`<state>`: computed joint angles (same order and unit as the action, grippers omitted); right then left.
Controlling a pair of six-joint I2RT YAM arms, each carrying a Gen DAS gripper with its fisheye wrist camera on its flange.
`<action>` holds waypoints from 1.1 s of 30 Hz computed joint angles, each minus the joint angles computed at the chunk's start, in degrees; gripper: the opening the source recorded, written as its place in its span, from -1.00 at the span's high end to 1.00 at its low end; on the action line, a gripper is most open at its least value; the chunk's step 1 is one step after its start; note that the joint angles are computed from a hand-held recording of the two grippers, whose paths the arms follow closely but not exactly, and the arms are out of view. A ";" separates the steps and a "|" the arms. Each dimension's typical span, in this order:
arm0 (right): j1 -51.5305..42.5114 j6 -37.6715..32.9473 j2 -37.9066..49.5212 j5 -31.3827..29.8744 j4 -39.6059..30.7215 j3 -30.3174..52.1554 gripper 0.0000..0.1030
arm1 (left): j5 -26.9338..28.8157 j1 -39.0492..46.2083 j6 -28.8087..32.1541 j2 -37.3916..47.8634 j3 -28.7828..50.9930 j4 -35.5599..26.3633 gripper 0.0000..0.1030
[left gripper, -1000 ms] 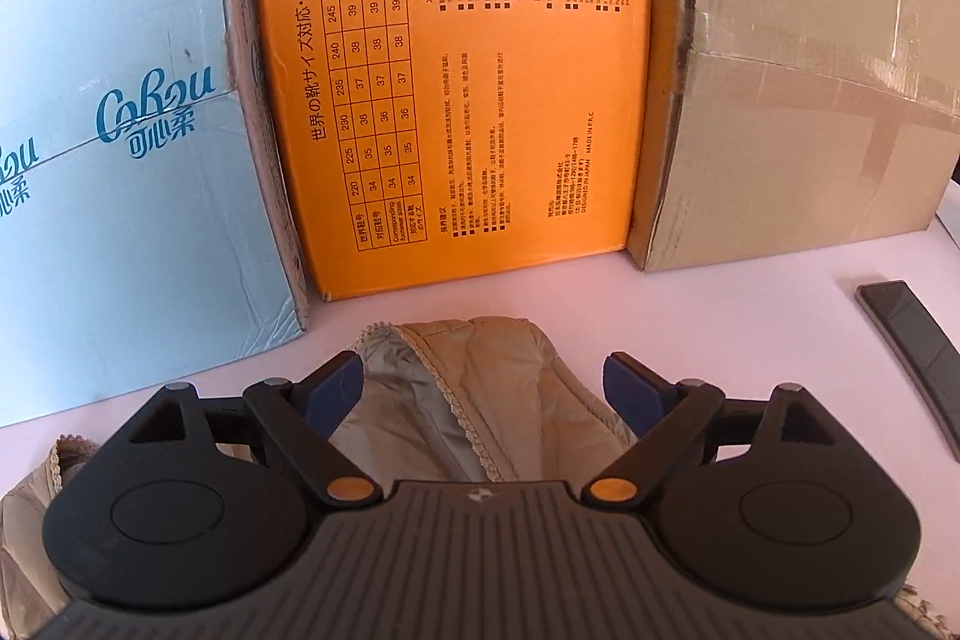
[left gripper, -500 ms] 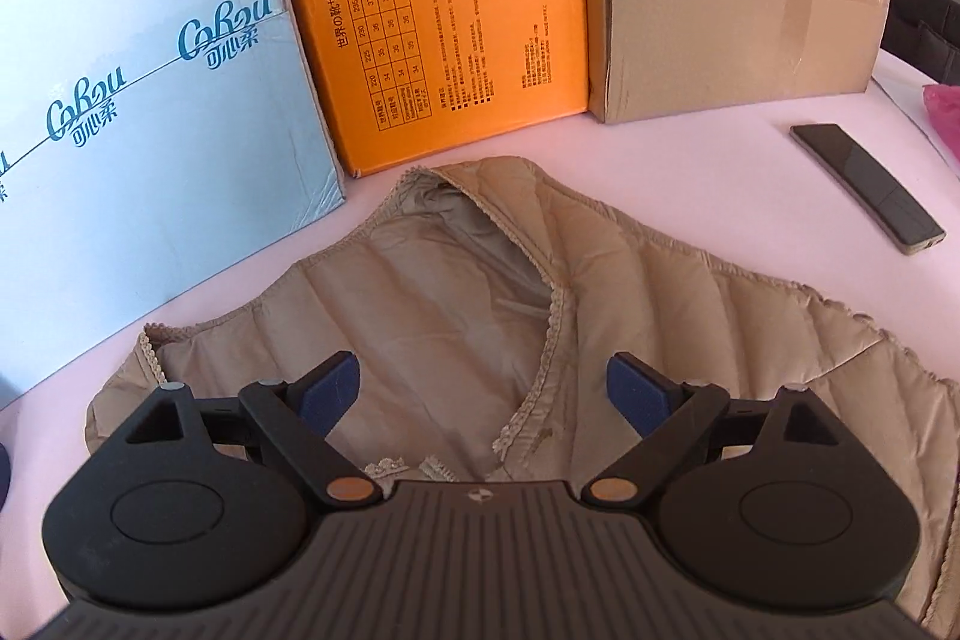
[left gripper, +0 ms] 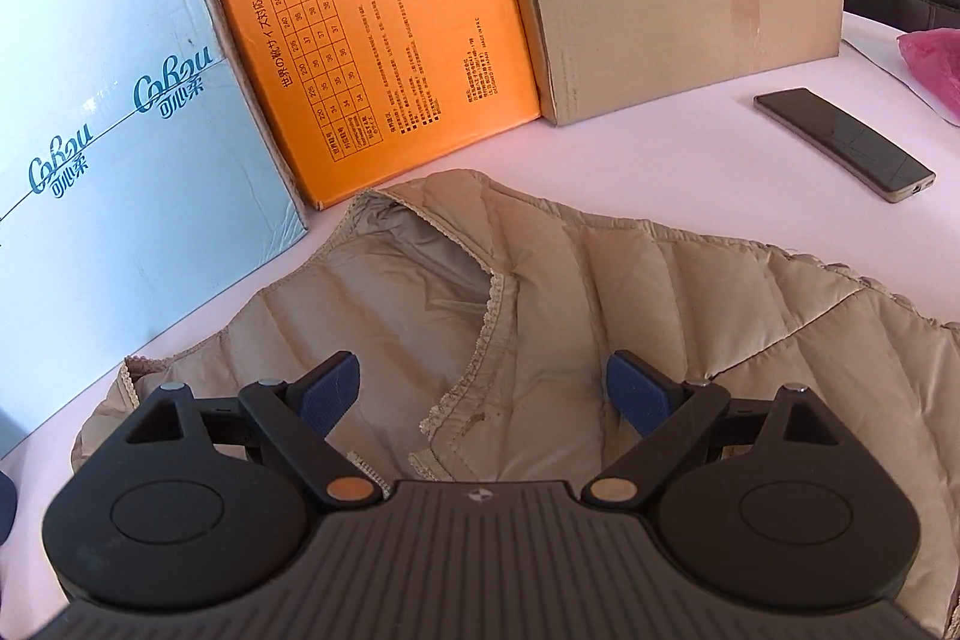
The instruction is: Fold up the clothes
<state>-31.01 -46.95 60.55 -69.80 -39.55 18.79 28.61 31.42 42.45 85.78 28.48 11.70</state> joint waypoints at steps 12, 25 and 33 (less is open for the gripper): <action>-0.16 -0.65 0.78 -0.61 -0.48 0.16 -0.93 | 2.09 -0.95 3.96 -2.25 -4.19 3.27 0.37; 0.77 5.54 -2.80 0.95 -0.56 0.82 -0.28 | 4.26 0.05 3.43 -5.49 0.98 -6.83 0.68; 3.19 14.82 -4.06 1.12 5.64 -0.35 0.06 | 6.22 4.70 3.63 -1.41 10.21 -15.50 0.65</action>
